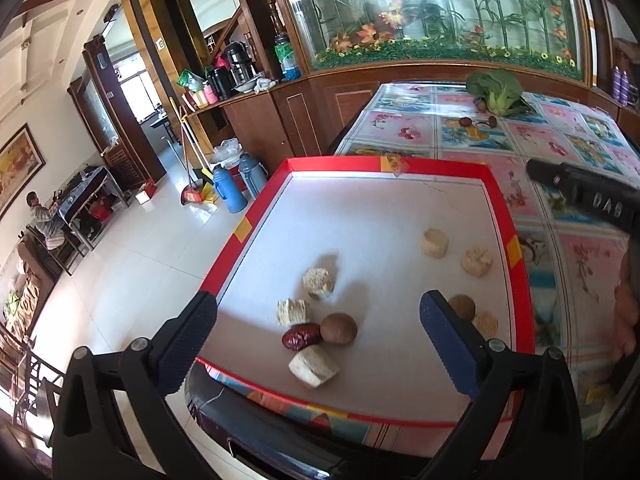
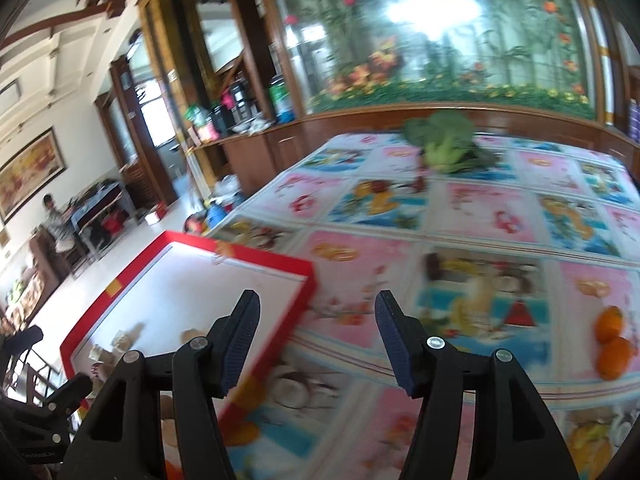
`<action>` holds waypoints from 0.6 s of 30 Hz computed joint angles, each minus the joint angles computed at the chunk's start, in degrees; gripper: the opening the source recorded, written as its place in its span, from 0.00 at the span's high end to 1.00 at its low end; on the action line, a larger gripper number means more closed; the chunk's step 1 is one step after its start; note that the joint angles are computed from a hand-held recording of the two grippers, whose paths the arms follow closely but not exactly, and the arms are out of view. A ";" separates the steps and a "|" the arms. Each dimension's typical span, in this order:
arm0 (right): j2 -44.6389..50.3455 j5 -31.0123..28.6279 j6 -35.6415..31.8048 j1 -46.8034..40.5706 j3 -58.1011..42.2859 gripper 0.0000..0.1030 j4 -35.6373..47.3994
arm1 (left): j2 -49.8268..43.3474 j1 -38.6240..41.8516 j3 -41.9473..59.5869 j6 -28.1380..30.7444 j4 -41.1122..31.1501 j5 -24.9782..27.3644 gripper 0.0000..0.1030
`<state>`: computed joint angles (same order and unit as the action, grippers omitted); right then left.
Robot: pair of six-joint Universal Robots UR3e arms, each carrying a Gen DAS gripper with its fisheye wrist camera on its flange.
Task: Organize fruits
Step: 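Move both grippers back over the table toward the mandarins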
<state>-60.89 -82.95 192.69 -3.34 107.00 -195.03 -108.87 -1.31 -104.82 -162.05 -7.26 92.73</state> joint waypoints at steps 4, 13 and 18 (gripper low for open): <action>-3.87 -0.73 0.53 -3.30 7.04 0.40 -4.43 | 1.18 0.37 -2.57 0.56 0.39 -0.75 0.02; -12.28 -3.71 -3.59 -13.42 22.89 0.36 -15.89 | 3.74 -0.32 -7.26 1.34 1.78 -2.41 0.02; -16.91 -4.97 -7.95 -20.64 31.41 0.32 -17.51 | 5.19 -2.67 -7.96 1.54 1.29 -4.77 0.02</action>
<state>-77.80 -87.92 184.73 -23.98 138.41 -212.54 -103.67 -3.98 -112.78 -160.52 -5.97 87.97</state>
